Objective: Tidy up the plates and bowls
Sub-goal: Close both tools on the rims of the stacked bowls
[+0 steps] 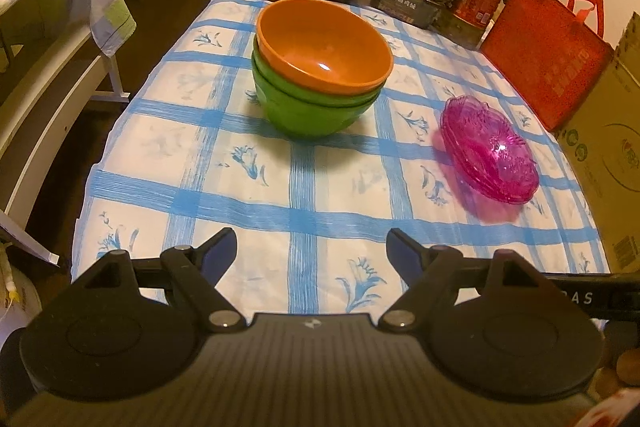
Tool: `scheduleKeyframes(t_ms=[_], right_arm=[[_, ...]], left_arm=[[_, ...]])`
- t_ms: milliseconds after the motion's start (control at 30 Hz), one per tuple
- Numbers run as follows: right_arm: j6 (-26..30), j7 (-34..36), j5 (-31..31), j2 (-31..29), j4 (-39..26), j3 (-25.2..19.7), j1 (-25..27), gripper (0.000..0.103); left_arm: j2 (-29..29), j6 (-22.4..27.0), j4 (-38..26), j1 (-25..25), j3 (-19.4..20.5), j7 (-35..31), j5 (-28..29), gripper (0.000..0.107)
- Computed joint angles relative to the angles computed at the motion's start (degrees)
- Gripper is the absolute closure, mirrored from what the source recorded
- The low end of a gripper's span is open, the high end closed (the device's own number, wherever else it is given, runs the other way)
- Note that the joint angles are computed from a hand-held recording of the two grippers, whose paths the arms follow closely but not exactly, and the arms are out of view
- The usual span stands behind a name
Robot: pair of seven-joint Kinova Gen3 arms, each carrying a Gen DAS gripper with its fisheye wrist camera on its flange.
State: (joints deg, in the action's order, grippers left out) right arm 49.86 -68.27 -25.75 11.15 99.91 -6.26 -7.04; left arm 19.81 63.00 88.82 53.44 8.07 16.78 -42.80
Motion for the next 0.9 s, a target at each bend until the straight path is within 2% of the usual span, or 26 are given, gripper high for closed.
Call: scheduleKeyframes(t_ms=[200,367,533,733,900], right_arm=[[0.13,-0.74,0.05,1.06,-2.11,-0.37,-0.57,0.042],[2.02,-1.1,-1.06,3.52,-7.21,-1.05,-0.68,0.042],[3.95,-2.46,-2.37,6.74,-14.01,-1.92,-0.93,0.042],[5.58,-5.77,-1.37,12.04,-23.2,-2.81,-2.65,0.042],[8.84,-8.67,-0.36,18.27,-32.33,-3.79,-3.85,0.042]], left_arm=[[-2.07,-3.18,2.09,-2.03,0.06,0.11,0.68,0.025],[-3.41,-3.76,2.48,-4.38,0.01,-1.49,0.76,0.025],[-4.85,-3.96,2.12,-7.5,-0.35,-3.59,0.01,0.024],[-5.93,-9.07,2.43,-13.73,-1.37,-7.44,1.99,0.023],[-4.62,-12.01,1.62,-18.49,-2.81,-11.29,5.01,0.024]])
